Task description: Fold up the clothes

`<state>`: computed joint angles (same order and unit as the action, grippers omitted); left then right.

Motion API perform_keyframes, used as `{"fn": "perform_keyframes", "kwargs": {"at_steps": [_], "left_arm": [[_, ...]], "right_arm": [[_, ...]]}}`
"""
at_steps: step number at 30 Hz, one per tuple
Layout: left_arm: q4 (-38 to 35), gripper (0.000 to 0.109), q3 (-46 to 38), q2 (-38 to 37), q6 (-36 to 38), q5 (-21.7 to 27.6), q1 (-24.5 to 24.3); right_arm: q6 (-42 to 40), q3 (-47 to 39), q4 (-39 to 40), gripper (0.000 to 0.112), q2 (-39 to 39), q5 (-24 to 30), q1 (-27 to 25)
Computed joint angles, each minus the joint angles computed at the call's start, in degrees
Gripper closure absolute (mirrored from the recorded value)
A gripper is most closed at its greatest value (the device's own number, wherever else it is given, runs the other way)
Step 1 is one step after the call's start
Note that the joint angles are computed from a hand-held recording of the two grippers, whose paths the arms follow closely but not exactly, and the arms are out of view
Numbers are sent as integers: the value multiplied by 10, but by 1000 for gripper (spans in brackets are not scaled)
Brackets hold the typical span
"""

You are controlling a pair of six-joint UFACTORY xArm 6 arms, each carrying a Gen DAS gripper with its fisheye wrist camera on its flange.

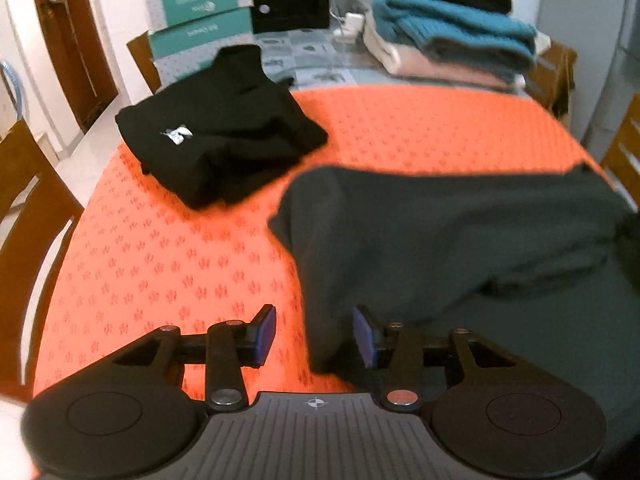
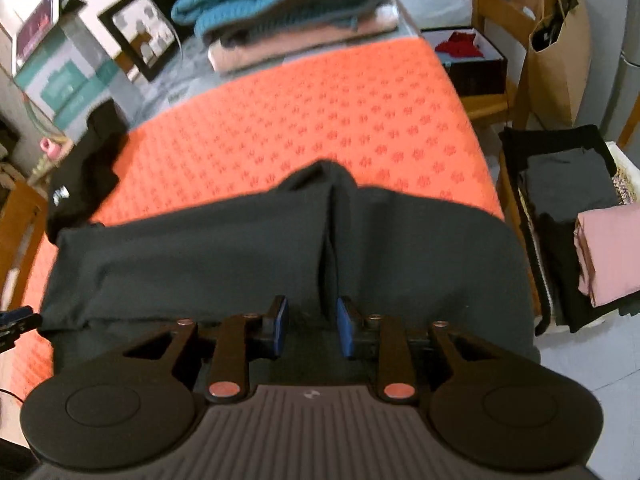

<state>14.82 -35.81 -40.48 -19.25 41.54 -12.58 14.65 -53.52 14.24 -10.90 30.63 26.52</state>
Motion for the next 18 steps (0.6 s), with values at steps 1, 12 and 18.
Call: {"fn": "perform_keyframes", "kwargs": {"at_steps": [1,12,18], "left_arm": [[4,63,3,-2,-6,1,-5],[110,90,19,9,-123,24,-22],[154,95,16,-7,-157,42,-36]], "right_arm": [[-1,-3,-7,82,6,1,2],[-11,-17,-20,108,18,7,1],[9,-32,-34,109,-34,81,-6]]}}
